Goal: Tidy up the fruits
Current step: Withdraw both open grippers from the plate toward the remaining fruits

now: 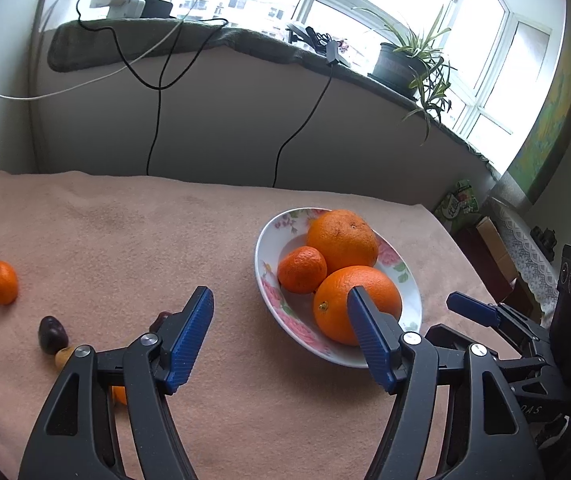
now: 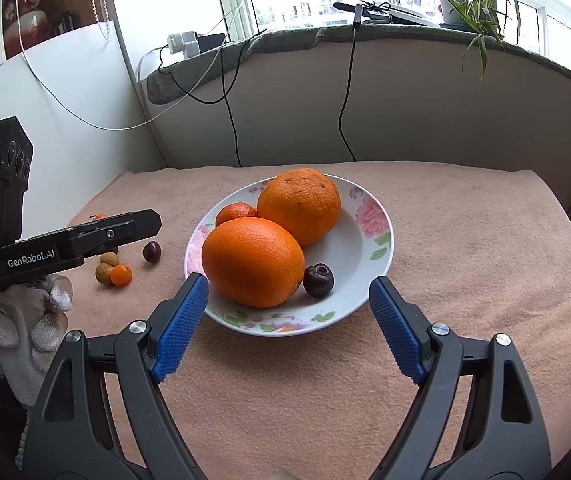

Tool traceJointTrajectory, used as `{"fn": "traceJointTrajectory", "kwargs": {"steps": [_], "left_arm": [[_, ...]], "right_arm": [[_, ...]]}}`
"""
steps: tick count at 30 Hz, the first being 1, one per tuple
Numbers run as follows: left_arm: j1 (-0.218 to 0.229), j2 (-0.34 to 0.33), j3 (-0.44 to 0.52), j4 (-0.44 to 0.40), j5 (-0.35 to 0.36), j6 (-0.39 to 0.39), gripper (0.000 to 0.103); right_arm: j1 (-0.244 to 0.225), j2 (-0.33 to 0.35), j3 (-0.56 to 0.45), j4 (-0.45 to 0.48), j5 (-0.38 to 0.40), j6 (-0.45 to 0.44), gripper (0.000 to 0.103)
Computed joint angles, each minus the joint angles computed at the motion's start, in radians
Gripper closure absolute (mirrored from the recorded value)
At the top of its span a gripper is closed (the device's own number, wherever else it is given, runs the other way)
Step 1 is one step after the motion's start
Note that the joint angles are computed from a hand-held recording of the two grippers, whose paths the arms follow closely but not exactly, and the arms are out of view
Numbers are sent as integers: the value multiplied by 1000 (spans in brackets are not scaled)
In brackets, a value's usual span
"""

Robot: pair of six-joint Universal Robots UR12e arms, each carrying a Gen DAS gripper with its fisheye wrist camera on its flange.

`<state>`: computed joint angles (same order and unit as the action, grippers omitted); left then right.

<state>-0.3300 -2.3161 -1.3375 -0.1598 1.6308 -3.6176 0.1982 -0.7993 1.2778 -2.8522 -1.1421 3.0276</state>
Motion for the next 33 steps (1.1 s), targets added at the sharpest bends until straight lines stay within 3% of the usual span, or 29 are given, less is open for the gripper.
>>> {"fn": "traceJointTrajectory", "kwargs": {"steps": [9,14,21,33], "left_arm": [[-5,42,-73,23,68,-15,24],[-9,70,-116,-10,135,-14,24],[-9,113,-199,-36,201,-48,24],[11,159,-301,8,220,-137,24]], "right_arm": [[11,-12,18,1,31,-24,18],[19,-12,12,21,26,-36,12],[33,-17,4,70,49,-85,12],[56,-10,-18,143,124,-151,12]]}}
